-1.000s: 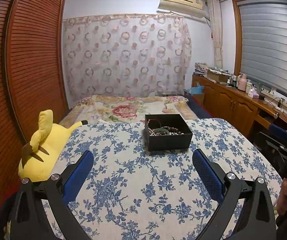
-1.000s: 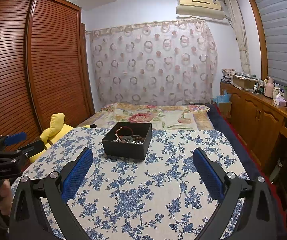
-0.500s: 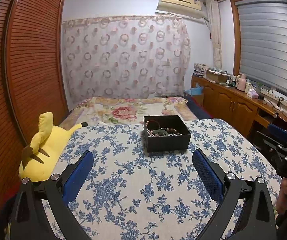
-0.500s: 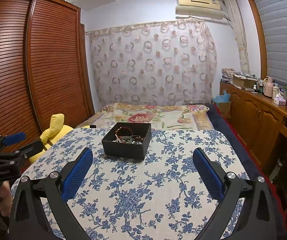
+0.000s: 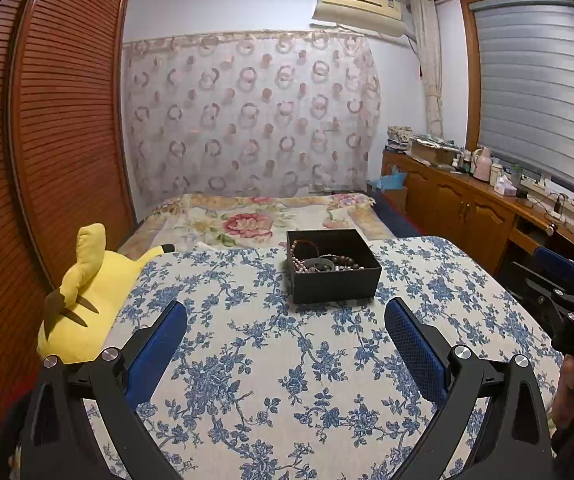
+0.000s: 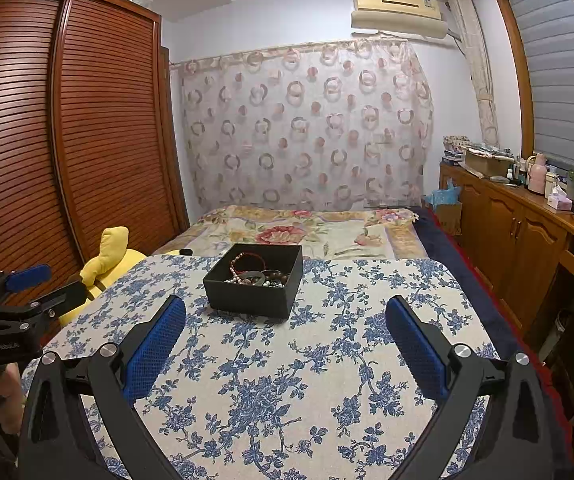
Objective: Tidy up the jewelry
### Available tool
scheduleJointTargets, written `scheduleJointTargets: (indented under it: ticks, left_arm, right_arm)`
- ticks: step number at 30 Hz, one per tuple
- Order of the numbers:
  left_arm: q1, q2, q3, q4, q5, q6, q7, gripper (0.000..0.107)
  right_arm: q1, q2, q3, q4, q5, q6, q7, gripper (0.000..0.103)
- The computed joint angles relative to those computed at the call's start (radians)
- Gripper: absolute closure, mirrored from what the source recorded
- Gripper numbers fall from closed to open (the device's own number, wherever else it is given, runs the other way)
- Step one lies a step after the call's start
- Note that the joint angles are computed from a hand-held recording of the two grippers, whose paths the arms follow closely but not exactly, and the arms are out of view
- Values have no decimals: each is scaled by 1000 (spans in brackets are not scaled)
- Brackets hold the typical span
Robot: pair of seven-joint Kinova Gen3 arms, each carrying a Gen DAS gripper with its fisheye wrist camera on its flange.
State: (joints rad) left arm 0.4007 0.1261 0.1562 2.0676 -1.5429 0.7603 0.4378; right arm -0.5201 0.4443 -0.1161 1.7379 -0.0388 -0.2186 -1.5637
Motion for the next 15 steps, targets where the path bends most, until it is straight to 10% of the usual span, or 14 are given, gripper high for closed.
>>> scheduleJointTargets:
  ticks: [15]
  left_arm:
    - [2, 0, 1, -2, 4, 0, -4, 12]
  right_arm:
    - [1, 0, -1, 0, -1, 0, 2, 2]
